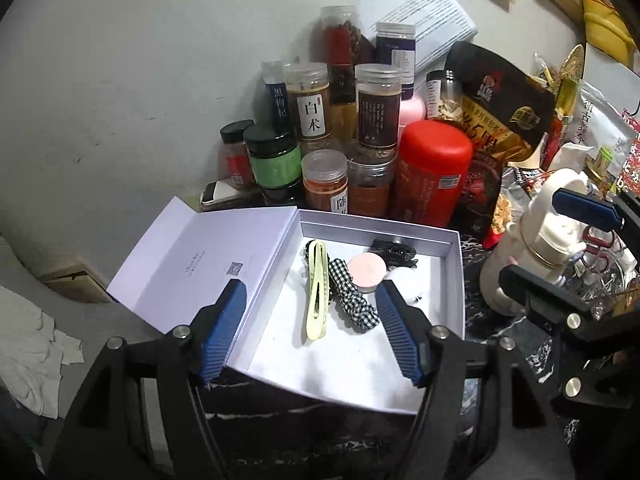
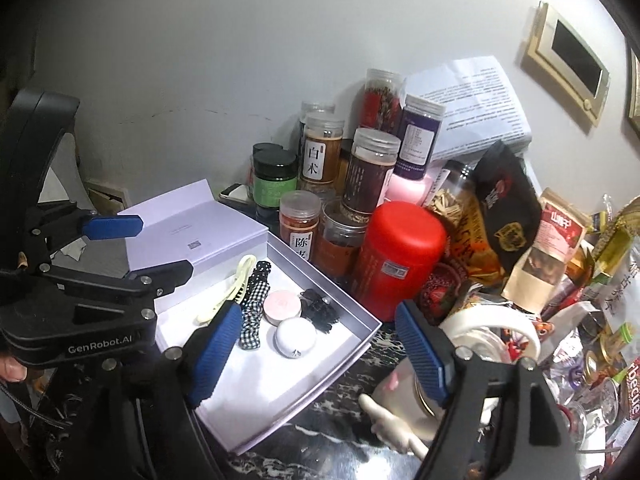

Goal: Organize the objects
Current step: 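Withdraw both open grippers from the box back over the table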

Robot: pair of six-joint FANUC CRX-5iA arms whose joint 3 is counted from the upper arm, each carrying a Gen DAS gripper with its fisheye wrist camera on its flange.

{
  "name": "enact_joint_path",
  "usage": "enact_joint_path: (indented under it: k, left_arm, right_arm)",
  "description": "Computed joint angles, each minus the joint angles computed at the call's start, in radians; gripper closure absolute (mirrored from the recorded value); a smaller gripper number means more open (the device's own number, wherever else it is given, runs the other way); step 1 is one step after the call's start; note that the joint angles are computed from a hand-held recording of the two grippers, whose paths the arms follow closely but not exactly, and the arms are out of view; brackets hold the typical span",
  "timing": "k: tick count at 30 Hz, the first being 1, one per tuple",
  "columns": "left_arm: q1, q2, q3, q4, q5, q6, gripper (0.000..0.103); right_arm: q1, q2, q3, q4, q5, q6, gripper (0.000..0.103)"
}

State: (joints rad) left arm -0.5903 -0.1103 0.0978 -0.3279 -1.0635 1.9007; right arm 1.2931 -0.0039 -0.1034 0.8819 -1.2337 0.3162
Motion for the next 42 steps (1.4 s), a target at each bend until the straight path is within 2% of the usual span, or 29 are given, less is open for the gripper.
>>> enact_joint_path:
  k: [5, 16, 32, 42]
  left_arm:
    - [-0.032, -0.030, -0.006, -0.030, -0.026, 0.030, 0.029]
    - [-0.137, -0.080, -0.033, -0.135, -0.100, 0.139, 0.027]
    - [-0.197, -0.142, -0.141, -0.132, -0.128, 0.222, 0.027]
    - [-0.203, -0.173, -0.237, -0.094, -0.108, 0.243, 0.027]
  right_arm:
    - [0.040, -0.025, -0.014, 0.010, -0.035, -0.037, 0.020]
    - [0.133, -0.081, -0.083, 0.016, -0.083, -0.134, 0.019]
    - [0.245, -0.118, -0.164, -0.040, -0.096, -0.239, 0.019]
    - [0.276, -0.124, -0.215, -0.097, -0.053, -0.277, 0.019]
